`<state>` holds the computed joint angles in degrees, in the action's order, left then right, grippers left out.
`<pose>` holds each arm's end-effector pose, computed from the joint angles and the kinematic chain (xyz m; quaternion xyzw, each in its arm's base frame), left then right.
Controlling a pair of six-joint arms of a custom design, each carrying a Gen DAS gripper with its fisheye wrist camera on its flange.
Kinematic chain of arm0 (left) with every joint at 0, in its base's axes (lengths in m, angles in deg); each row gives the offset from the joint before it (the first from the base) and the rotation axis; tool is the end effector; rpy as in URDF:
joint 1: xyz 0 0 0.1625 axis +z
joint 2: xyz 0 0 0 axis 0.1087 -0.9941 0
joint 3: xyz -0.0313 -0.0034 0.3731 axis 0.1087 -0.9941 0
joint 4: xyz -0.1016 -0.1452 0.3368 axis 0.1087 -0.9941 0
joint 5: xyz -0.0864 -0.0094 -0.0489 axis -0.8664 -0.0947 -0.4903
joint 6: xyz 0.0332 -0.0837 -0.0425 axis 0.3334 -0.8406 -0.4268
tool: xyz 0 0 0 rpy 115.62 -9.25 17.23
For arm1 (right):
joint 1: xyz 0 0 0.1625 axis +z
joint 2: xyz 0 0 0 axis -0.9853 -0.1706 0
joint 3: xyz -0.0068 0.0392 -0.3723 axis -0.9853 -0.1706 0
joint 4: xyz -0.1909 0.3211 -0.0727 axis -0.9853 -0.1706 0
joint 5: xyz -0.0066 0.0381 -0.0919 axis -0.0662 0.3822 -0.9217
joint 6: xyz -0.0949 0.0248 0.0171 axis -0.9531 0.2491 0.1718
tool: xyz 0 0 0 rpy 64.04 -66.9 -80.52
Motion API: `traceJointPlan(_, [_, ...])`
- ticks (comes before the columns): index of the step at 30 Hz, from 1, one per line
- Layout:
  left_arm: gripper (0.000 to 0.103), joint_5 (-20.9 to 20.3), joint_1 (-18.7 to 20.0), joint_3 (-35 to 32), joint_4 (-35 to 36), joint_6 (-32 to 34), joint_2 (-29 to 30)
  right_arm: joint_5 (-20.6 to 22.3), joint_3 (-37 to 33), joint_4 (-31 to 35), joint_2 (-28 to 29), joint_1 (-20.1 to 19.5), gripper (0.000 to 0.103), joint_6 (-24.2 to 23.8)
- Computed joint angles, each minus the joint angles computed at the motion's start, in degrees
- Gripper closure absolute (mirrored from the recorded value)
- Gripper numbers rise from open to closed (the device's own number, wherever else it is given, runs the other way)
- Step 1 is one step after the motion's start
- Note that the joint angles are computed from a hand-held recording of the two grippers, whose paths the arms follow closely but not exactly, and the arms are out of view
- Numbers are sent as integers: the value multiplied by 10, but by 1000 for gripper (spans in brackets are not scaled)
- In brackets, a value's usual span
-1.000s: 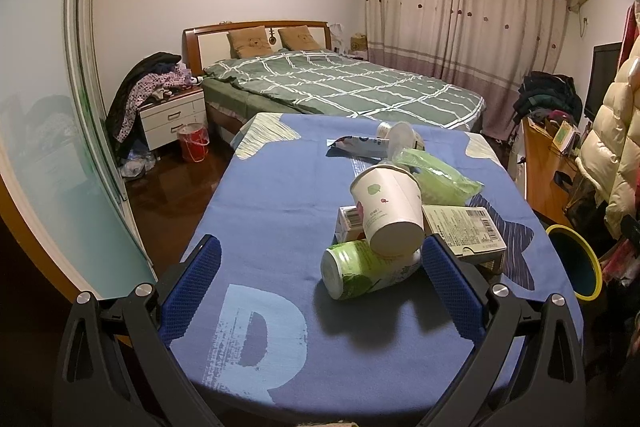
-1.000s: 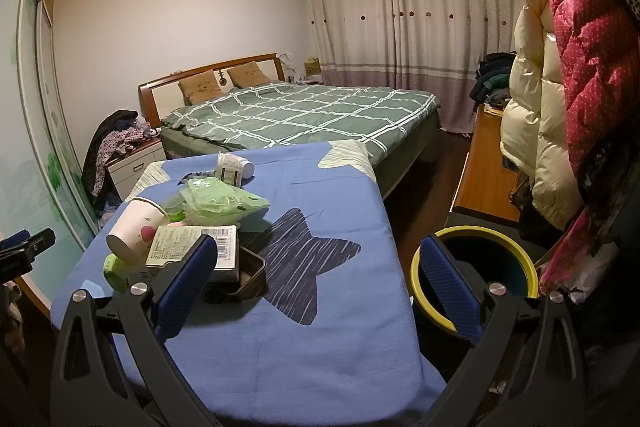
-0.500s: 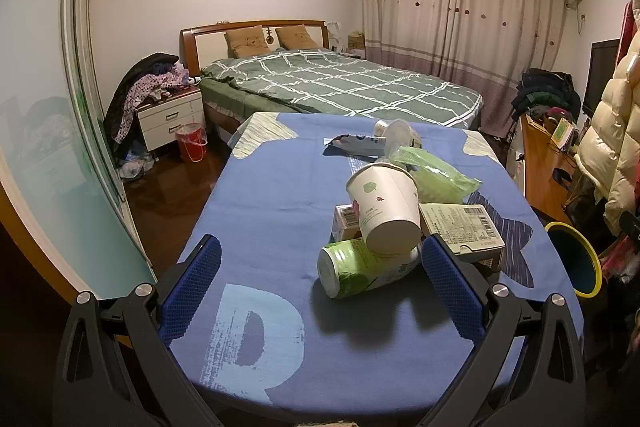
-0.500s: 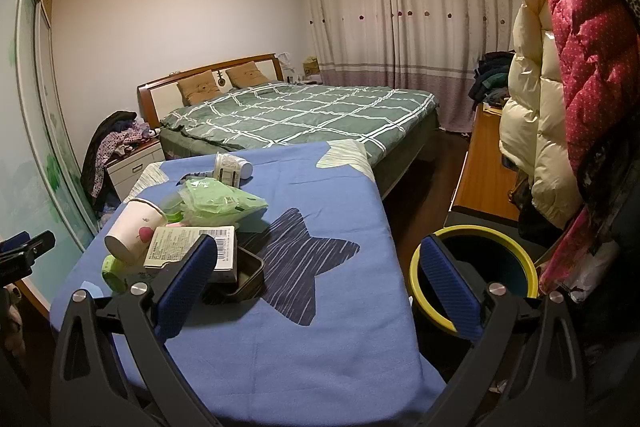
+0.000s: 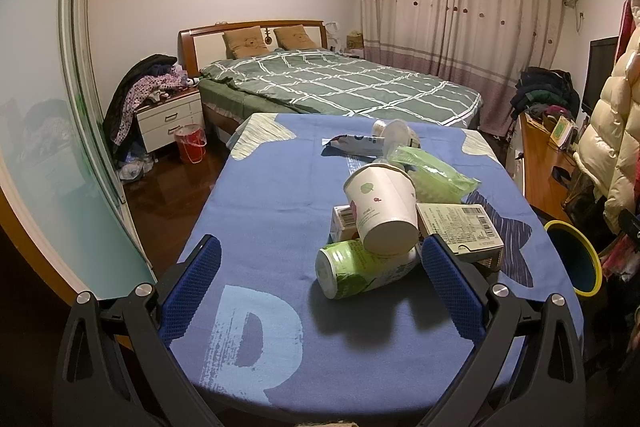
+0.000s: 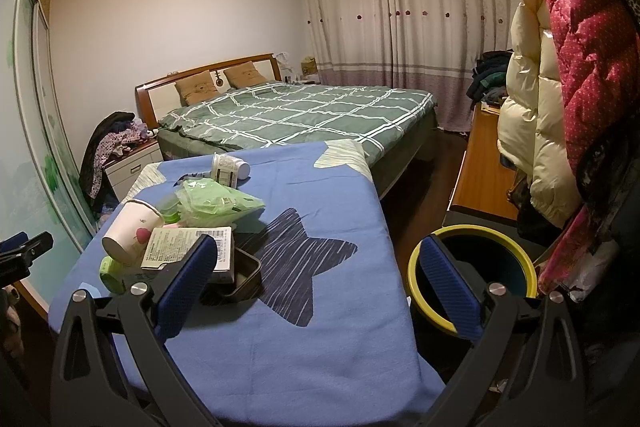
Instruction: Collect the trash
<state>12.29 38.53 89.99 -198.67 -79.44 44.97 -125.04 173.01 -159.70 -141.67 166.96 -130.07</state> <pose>-0.2229 -0.5429 0.1158 0.0512 0.7863 -0.4806 0.3848 0.0846 -0.5999 0.2756 0.2367 -0.8259 0.4467 0.2494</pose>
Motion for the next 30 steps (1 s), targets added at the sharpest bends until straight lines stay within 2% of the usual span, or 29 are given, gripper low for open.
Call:
traceJointPlan(20, [4, 1, -2, -3, 6, -2, 2, 0, -4, 4, 1, -2, 6, 1])
traceJointPlan(30, [4, 1, 1, -11, 8, 1, 5, 9, -33, 33, 23, -2, 6, -7])
